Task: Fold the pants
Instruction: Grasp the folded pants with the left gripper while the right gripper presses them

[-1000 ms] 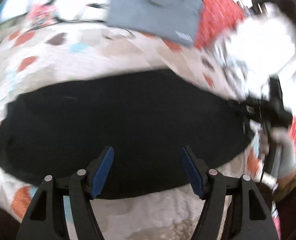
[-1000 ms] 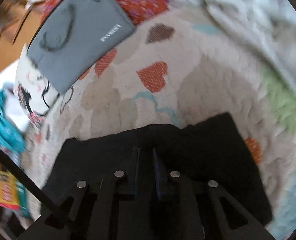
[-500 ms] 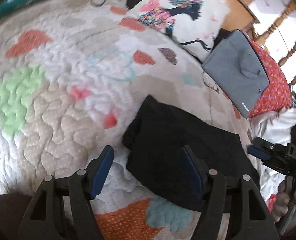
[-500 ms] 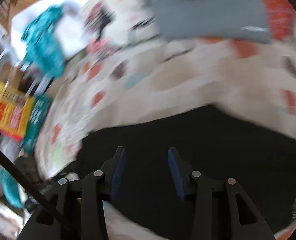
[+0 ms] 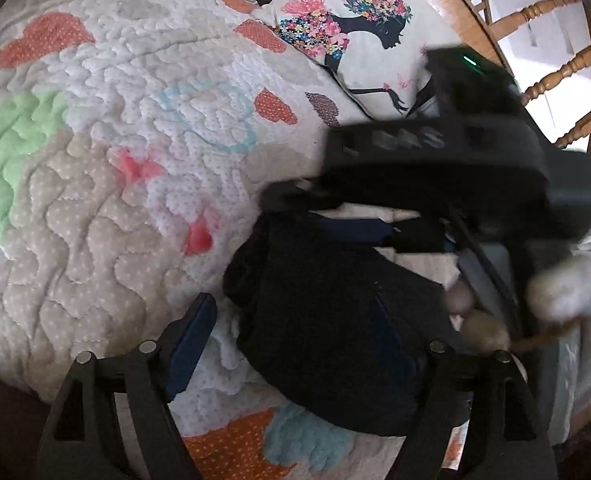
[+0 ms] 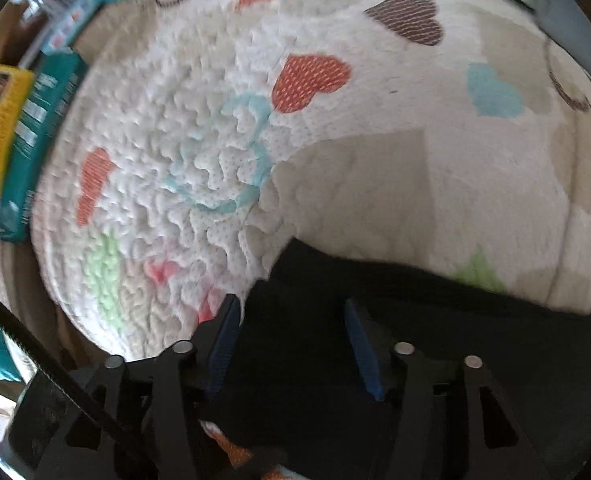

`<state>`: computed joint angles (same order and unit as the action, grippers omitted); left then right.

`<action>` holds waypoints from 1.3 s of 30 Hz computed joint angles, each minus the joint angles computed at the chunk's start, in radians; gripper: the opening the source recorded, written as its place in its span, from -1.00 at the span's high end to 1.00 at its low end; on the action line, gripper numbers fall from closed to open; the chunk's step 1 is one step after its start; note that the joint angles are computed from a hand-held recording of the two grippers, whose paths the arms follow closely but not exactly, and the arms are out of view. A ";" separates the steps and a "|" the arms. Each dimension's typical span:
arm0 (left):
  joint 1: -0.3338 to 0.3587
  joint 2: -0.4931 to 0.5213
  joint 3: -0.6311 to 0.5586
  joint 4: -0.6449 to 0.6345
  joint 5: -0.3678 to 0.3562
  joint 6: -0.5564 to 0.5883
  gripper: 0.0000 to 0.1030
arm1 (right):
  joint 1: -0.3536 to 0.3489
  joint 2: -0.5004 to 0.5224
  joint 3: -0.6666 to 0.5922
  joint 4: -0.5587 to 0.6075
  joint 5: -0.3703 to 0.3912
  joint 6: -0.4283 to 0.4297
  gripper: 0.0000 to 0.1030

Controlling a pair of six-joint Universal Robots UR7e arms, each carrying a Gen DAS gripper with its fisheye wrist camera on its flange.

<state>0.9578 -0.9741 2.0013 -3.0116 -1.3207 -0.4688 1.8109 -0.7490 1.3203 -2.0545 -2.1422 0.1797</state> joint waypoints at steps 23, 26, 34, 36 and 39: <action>-0.022 0.013 -0.011 0.002 -0.175 0.030 0.75 | 0.100 -0.004 0.072 0.012 -0.242 -0.122 0.54; -0.067 0.024 -0.021 0.016 -0.170 0.037 0.75 | 0.108 -0.079 0.146 -0.051 -0.218 -0.134 0.55; -0.173 0.117 -0.092 0.084 -0.155 0.055 0.75 | 0.034 -0.314 0.314 -0.189 -0.173 -0.148 0.56; -0.196 0.147 -0.109 0.105 -0.144 0.061 0.75 | 0.003 -0.359 0.350 -0.228 -0.163 -0.156 0.57; -0.192 0.159 -0.133 0.156 -0.145 0.082 0.74 | -0.048 -0.442 0.423 -0.277 -0.145 -0.148 0.61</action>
<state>0.7663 -0.8148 1.8679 -2.8553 -1.4661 -0.3865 1.7630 -1.1907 1.7437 -2.3313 -2.2873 0.0313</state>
